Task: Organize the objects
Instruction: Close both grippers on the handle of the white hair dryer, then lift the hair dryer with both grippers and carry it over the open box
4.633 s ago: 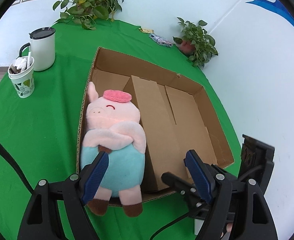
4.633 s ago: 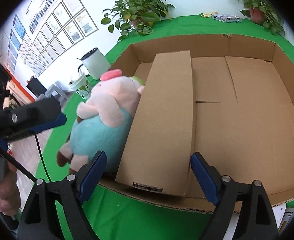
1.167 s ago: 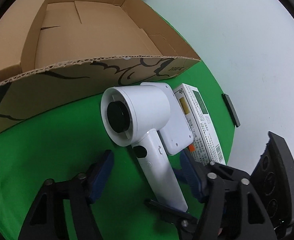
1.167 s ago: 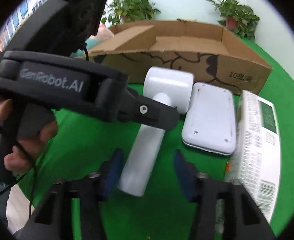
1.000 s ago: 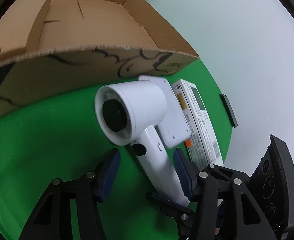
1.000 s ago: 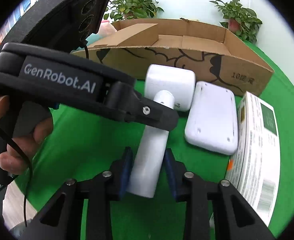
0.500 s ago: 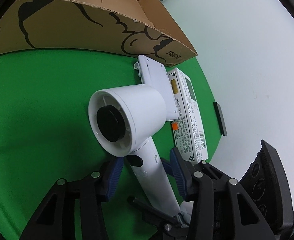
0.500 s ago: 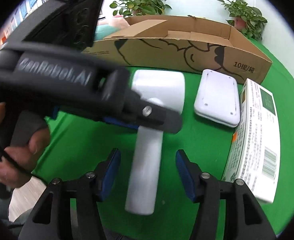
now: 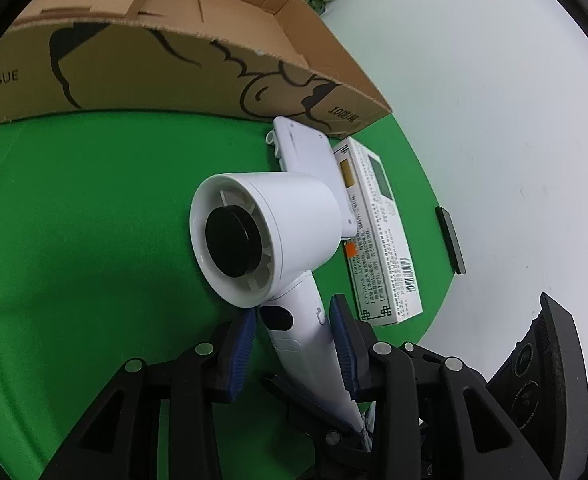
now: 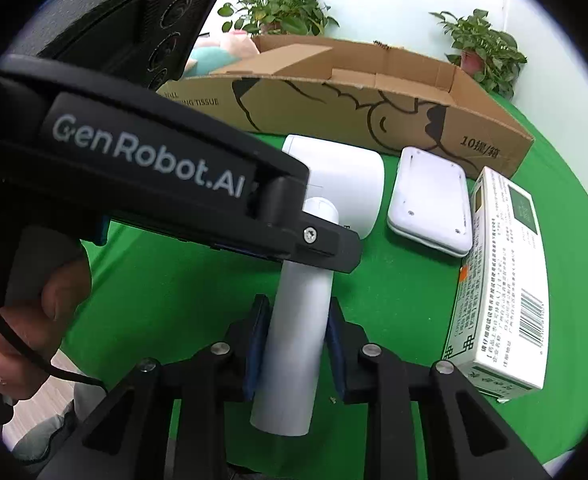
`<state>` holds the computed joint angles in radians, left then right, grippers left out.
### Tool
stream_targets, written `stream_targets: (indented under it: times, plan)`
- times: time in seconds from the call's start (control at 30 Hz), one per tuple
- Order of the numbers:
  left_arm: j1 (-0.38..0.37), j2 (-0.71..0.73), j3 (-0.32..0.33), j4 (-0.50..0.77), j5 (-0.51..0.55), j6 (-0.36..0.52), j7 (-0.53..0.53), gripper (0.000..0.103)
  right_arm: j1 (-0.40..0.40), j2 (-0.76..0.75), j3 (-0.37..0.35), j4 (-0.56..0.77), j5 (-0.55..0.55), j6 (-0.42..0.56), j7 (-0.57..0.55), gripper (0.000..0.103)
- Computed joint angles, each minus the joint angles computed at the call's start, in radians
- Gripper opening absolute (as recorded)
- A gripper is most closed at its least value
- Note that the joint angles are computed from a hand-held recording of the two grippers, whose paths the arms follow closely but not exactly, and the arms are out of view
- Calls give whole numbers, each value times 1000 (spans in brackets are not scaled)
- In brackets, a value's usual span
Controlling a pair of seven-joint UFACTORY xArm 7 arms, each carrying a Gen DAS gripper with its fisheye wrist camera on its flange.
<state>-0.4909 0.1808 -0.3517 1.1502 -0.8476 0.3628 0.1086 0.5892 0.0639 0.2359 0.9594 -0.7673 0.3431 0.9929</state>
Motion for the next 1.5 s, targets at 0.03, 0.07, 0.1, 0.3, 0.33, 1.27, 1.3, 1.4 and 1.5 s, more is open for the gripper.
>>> stream_targets:
  times: [0.03, 0.07, 0.1, 0.3, 0.33, 1.27, 1.3, 1.4, 1.5]
  plan:
    - [-5, -6, 2, 0, 14, -9, -9, 35, 2, -2, -3, 0, -26, -3, 23, 26]
    - [-9, -15, 3, -3, 23, -17, -14, 34, 4, -8, -5, 0, -56, -5, 52, 26]
    - [-15, -10, 8, 10, 47, -23, -31, 34, 5, -15, -6, -1, -91, -7, 84, 26]
    - [-34, -38, 20, 27, 160, -63, -115, 34, -9, -36, 8, 25, -239, 2, 226, 26]
    - [-28, -54, 24, 27, 170, -54, -118, 34, -11, -36, 10, 32, -253, 4, 239, 26]
    - [52, 103, 127, 709, 617, 292, -303, 33, 8, 163, -74, 546, -144, 38, 1, 26]
    - [63, 125, 127, 742, 600, 310, -296, 33, 10, 178, -78, 565, -110, 40, -34, 26]
    - [78, 192, 133, 805, 572, 341, -307, 33, 3, 241, -76, 633, 21, 52, -157, 26]
    - [85, 250, 137, 821, 572, 346, -317, 33, -7, 307, -72, 691, 135, 62, -260, 26]
